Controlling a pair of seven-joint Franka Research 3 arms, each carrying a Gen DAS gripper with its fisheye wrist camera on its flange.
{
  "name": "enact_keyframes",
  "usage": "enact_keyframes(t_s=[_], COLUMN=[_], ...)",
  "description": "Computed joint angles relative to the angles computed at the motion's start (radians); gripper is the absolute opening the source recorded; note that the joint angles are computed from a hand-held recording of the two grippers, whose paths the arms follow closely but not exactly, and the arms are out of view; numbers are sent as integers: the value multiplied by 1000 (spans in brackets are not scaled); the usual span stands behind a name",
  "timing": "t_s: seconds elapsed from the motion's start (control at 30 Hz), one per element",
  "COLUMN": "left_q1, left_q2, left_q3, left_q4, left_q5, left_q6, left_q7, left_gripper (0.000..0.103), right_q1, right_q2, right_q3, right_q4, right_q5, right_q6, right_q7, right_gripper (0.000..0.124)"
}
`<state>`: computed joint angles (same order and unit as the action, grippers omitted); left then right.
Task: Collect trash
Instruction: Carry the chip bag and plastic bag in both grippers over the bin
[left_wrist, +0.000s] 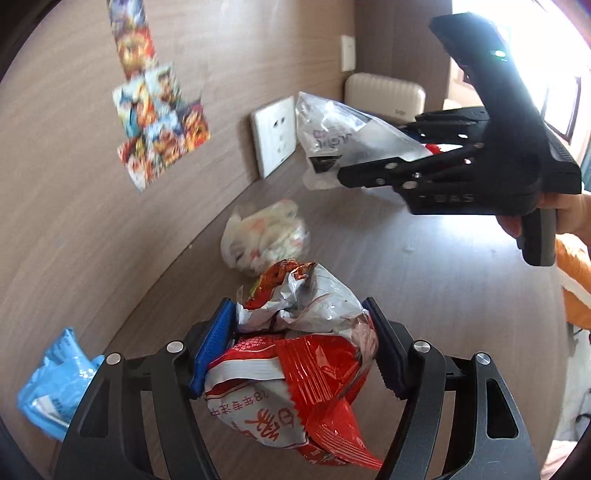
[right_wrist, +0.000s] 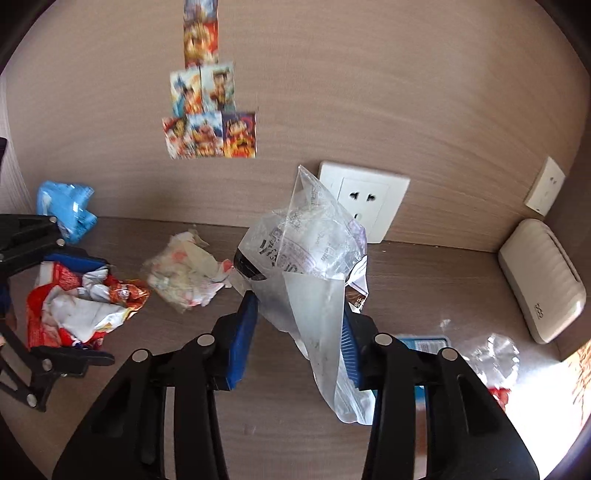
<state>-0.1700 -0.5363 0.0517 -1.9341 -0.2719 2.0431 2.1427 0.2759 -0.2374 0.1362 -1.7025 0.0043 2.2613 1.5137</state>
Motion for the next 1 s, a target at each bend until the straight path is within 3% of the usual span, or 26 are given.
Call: enact_keyframes(t_s=[0.3,0.5,0.83,1.0], left_q1=[-49,-119,-270,-345], left_q2=[-51,-79,16,65], left_q3=[-28,-73,-204,-260], left_q4=[27,22,96,117], left_q5=[-17,-23,-40,-65], left_q6=[-26,-34,-18,-10], left_q7=[5,-12,-41,-30], left_gripper=[68,68,68,68], right_q1=[-25,-76,-204,-285], right_q2=[-222,-401,-716,-854], right_q3=[-32,-45,-104,-151], right_q4=[-125,-242,-436,-489], right_q5=[98,113,129,114], right_q6=[-77,-164,-315,-433], right_q7=[-45,-44,-45,-53], right_gripper=[44,43,44,43])
